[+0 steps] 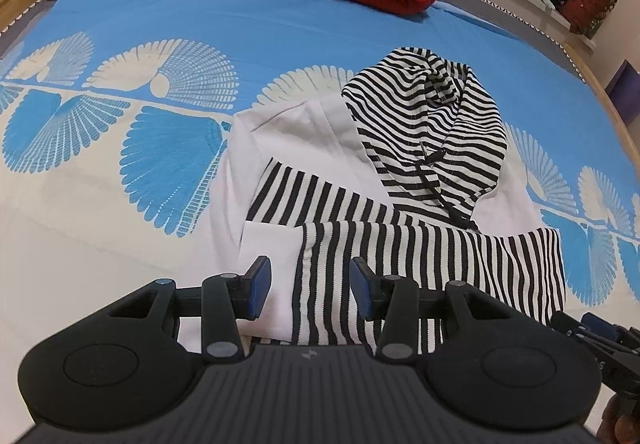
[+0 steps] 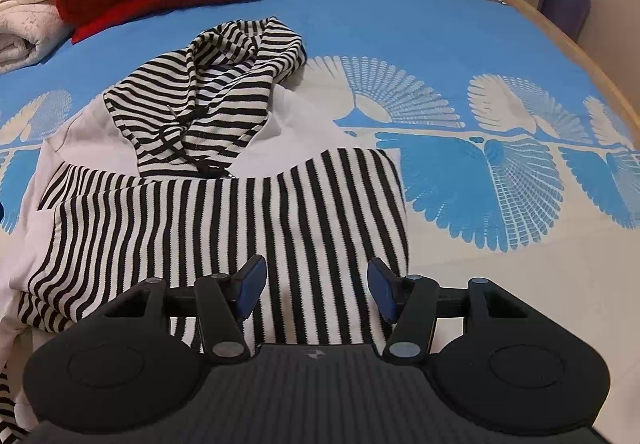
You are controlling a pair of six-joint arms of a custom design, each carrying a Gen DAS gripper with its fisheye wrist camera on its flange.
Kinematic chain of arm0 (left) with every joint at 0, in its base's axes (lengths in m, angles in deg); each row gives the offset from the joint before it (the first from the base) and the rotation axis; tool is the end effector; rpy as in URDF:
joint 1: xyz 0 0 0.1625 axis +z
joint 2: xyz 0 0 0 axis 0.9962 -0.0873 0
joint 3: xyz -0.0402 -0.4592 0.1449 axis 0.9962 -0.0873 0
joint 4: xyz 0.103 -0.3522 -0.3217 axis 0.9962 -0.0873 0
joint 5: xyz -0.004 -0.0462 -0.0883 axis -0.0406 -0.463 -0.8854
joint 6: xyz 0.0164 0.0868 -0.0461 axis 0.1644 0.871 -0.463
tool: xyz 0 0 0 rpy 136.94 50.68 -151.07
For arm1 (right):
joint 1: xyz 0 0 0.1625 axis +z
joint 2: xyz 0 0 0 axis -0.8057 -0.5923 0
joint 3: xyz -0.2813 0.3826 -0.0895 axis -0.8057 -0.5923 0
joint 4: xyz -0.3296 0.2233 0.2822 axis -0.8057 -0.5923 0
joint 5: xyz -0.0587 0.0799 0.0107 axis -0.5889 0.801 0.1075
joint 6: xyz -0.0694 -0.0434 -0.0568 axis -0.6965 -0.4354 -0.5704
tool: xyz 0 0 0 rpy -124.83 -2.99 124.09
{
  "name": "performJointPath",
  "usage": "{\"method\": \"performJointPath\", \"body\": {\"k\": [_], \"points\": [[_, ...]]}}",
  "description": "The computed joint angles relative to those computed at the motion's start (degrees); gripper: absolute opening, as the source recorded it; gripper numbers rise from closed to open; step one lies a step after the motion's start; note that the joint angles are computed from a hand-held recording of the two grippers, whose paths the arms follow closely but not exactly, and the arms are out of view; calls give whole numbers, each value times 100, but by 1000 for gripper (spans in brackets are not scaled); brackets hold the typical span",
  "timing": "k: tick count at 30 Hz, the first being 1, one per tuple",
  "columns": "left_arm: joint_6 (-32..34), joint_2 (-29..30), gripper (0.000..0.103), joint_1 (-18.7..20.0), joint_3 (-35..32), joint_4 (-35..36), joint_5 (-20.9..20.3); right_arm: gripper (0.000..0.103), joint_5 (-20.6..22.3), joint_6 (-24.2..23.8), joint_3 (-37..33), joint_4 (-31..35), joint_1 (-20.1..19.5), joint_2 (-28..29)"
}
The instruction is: Fold small clothes
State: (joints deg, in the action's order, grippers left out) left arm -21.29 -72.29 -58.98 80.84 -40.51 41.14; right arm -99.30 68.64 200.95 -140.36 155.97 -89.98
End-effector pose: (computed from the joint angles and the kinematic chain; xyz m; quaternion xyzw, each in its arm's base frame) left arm -0.2188 -0.3352 0.1669 -0.0176 0.8936 -0.2838 0.3474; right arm 0.1350 -0.3201 0.1860 0.1153 -0.8819 0.2664 0.3715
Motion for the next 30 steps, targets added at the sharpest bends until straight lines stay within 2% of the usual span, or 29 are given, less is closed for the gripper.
{"method": "performJointPath", "body": {"k": [18, 30], "points": [[160, 561, 48, 43, -152, -226, 81, 58, -46, -363, 78, -260, -95, -328], [-11, 1234, 48, -4, -425, -275, 444, 58, -12, -442, 83, -264, -126, -479]]}}
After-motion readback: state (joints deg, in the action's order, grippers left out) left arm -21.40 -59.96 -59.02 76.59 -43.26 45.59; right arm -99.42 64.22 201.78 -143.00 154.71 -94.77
